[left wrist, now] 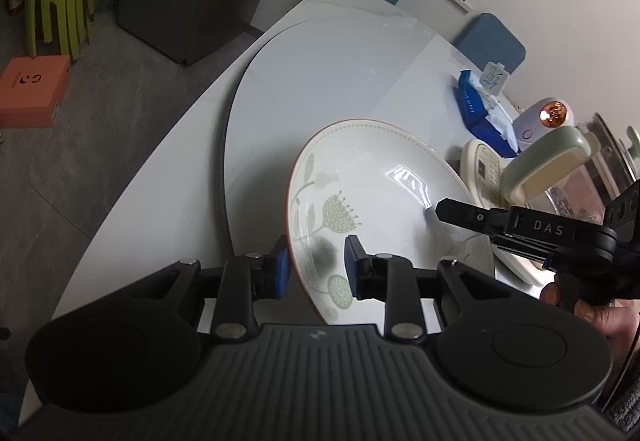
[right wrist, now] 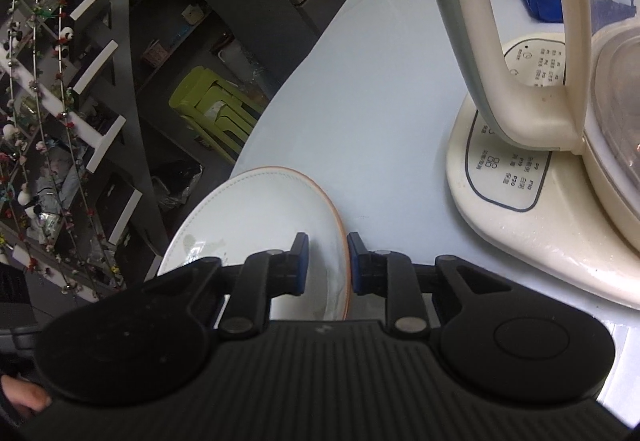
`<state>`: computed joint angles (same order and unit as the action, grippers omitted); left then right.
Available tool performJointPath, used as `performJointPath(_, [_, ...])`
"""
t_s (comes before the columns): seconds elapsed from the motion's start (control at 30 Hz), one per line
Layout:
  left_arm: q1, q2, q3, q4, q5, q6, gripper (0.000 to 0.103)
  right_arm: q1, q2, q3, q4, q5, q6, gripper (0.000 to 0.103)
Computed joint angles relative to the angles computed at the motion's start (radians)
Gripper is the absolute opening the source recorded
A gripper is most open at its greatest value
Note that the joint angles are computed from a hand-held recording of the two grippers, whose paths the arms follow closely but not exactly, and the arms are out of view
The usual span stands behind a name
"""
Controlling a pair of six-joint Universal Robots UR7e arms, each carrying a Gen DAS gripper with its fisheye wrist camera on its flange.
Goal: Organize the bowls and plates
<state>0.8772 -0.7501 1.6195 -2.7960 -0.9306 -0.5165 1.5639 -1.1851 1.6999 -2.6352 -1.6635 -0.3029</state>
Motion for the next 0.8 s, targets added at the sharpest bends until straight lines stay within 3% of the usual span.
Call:
performJointPath(0.3, [-0.047,-0.051,0.018,0.063,-0.001,-0.022,0.032,0.014,-0.080,0.057,-0.023,-0.004,0.015,0.024])
performJointPath(0.8, [-0.129,-0.106,0.060,0.139,-0.092,-0.068,0.032,0.046,-0.284,0.226,-0.065,-0.108,0.080,0.023])
